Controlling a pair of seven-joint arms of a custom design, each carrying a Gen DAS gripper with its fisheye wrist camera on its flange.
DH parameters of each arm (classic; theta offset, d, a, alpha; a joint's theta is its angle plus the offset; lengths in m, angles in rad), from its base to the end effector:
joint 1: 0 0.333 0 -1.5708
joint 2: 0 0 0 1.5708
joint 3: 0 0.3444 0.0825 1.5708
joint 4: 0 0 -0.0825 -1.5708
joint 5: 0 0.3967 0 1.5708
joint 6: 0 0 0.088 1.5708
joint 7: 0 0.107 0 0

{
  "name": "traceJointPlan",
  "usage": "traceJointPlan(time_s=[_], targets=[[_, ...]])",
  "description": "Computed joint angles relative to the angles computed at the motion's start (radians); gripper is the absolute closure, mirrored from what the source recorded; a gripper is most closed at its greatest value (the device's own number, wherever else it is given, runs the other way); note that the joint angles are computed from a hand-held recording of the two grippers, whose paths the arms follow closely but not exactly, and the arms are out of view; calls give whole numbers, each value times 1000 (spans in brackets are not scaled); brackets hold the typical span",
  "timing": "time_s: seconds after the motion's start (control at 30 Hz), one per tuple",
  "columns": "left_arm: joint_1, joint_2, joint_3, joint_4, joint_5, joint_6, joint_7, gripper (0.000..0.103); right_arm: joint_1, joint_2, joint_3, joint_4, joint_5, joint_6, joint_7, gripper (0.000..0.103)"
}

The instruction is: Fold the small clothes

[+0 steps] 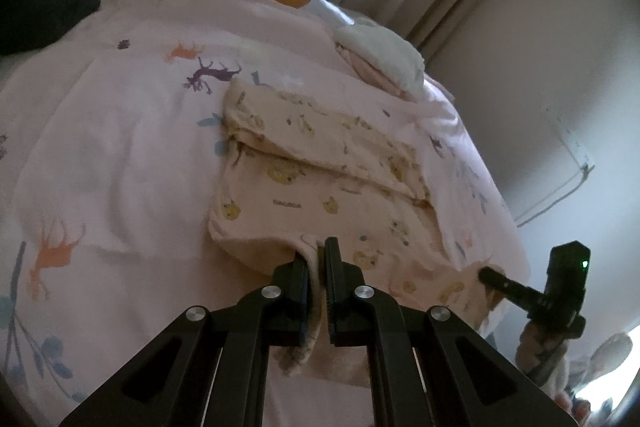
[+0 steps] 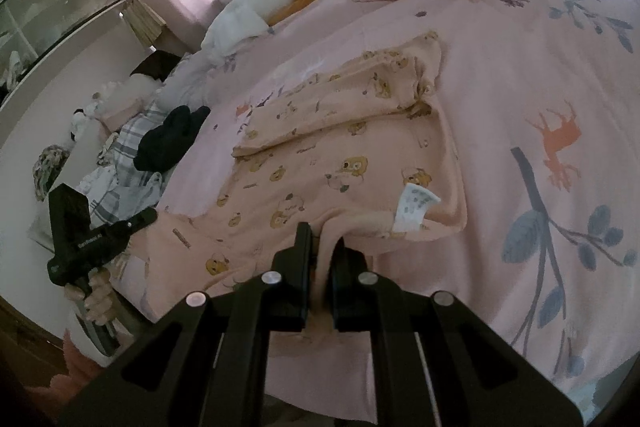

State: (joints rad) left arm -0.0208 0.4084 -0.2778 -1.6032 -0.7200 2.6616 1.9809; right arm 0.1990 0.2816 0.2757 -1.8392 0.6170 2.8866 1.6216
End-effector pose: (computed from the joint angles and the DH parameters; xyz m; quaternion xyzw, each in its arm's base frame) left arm 0.7180 -0.1662 0.4907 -0.6057 0.6753 -0.4203 0.0195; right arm 0.6342 0.2672 0.4826 -0.5919 0.6929 0.0092 0.4117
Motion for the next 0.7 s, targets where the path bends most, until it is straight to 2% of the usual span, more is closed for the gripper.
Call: traceJointPlan(time_s=[0.07,0.13,0.23,0.37,0.7], targets=[[-26,0,24,-1,52,27,-30,98,5,9,-9,12,-18,-8,14,94],[-20,1,15,0,55,39,-21,98,8,14,-14,19,-36,-8,25,94],[-1,11,-6,20,26,20,2,98,6,19,-16,28,-56,-4,40,94],[-13,31,6,50,52,19,-30,98,17,27,-35,45,-112,-10,85,94],[5,95,-14,143,38,-16,-60,98,-17,47,-12,80,-134,-7,90,93]])
